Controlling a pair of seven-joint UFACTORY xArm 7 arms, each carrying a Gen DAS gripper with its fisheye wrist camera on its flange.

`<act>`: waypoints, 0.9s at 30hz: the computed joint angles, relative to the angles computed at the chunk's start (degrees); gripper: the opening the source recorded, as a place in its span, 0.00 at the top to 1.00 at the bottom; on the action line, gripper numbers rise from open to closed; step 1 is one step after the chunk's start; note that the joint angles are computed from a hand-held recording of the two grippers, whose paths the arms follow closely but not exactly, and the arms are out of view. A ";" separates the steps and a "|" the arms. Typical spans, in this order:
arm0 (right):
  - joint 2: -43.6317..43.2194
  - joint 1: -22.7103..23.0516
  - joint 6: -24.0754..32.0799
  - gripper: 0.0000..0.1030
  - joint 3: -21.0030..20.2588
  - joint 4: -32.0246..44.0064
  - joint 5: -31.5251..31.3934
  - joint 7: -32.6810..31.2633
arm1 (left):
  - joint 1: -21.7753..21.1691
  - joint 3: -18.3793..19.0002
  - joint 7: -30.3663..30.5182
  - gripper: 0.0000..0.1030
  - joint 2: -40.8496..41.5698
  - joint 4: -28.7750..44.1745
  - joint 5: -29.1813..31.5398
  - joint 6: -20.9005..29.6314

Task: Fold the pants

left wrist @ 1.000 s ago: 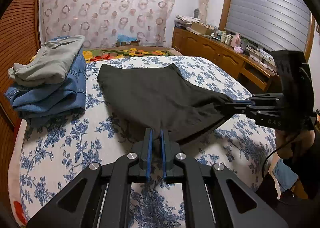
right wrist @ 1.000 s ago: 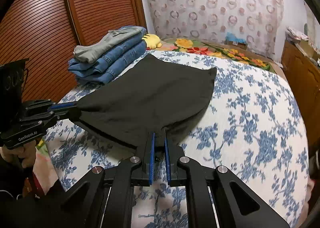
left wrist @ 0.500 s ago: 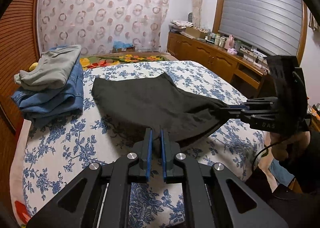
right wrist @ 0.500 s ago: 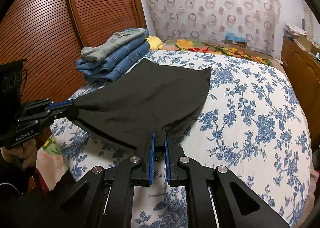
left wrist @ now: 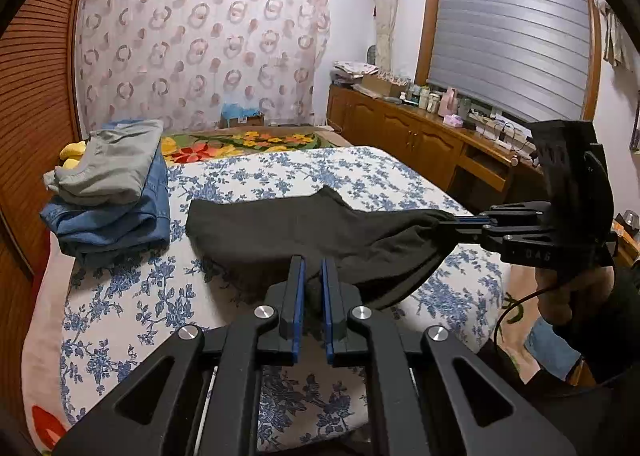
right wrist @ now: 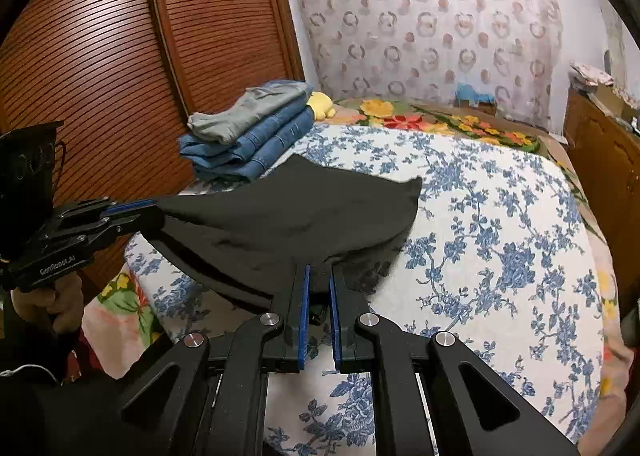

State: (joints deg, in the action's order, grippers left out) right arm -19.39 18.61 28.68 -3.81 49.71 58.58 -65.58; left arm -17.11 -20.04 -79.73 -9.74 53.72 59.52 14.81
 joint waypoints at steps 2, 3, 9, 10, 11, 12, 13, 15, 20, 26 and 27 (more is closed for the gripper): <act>-1.08 0.05 0.23 0.92 -0.24 -0.60 0.31 -0.47 | -0.21 -0.01 0.68 0.92 -0.51 0.06 -0.44 0.25; -1.54 0.11 0.35 0.92 -0.42 -0.85 0.47 -0.66 | -0.24 -0.18 0.89 0.92 -0.86 0.10 -0.44 0.44; -4.23 0.86 0.90 0.92 -1.65 -2.03 1.93 -2.32 | 0.68 -1.17 1.47 0.92 -2.67 0.02 -0.74 0.64; -4.73 0.97 1.05 0.92 -1.92 -2.15 2.22 -2.61 | 0.90 -1.41 1.47 0.92 -3.05 -0.01 -0.77 0.70; -5.05 1.07 1.18 0.92 -2.18 -2.18 2.44 -2.92 | 1.18 -1.70 1.27 0.92 -3.39 -0.21 -0.63 0.65; -5.36 1.15 1.21 0.92 -2.34 -2.31 2.60 -3.21 | 1.43 -1.94 1.26 0.92 -3.71 -0.25 -0.65 0.65; -5.80 1.25 1.10 0.92 -2.46 -2.50 2.82 -3.56 | 1.68 -2.21 1.22 0.92 -4.09 -0.31 -0.64 0.59; -6.65 1.42 1.14 0.92 -2.77 -2.82 3.04 -4.04 | 2.09 -2.74 1.64 0.92 -4.64 -0.30 -0.90 0.72; -7.84 2.09 0.66 0.92 -3.20 -3.84 3.32 -5.13 | 3.12 -3.75 2.33 0.92 -5.05 -0.48 -1.59 0.56; -5.27 1.94 0.24 0.91 -2.50 -3.08 2.11 -3.73 | 2.49 -3.20 5.17 0.91 -3.31 -0.72 -5.38 0.86; -4.72 1.89 0.13 0.92 -2.36 -2.81 1.94 -3.51 | 2.41 -3.00 5.39 0.91 -2.96 -0.82 -5.81 0.82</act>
